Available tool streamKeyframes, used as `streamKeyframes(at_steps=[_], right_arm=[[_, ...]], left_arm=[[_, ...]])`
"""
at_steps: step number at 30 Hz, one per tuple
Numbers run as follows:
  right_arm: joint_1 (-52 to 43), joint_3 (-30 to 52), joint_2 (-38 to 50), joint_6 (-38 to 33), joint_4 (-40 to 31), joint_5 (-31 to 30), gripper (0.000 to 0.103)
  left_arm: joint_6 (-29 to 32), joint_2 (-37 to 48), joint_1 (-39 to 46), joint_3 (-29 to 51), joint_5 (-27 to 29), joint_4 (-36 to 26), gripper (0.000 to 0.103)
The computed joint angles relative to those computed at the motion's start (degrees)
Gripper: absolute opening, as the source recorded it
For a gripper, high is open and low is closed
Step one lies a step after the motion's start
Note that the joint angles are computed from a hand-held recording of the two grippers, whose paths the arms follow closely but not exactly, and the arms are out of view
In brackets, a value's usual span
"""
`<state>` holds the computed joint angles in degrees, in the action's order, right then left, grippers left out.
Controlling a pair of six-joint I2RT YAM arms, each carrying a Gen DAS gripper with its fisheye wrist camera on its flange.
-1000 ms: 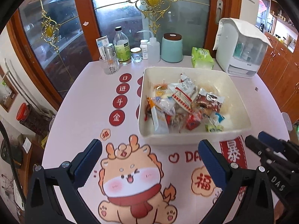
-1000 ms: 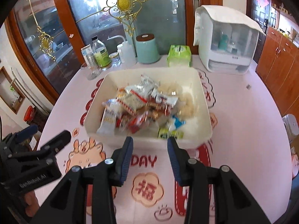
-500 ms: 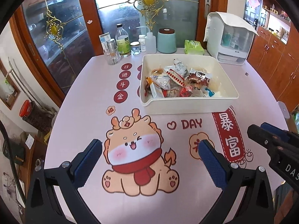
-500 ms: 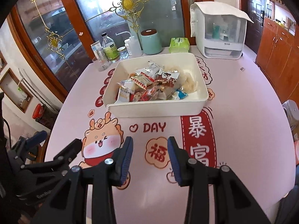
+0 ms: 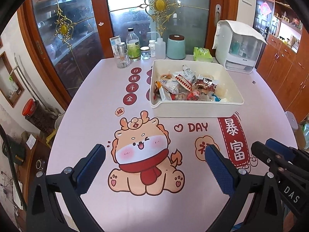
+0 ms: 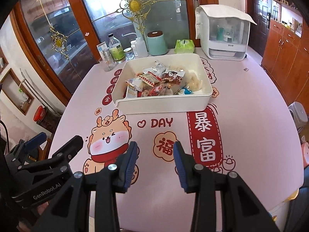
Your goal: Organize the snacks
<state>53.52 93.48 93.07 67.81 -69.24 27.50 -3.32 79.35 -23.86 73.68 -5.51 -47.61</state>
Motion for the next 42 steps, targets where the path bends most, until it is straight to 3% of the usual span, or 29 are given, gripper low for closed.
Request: streamKeyframes(at_steps=[42], right_arm=[[0.63, 2.28, 2.95, 1.19, -0.55, -1.07, 0.039]], left_arm=[[2.19, -0.99, 2.03, -1.02, 2.14, -1.02, 0.102]])
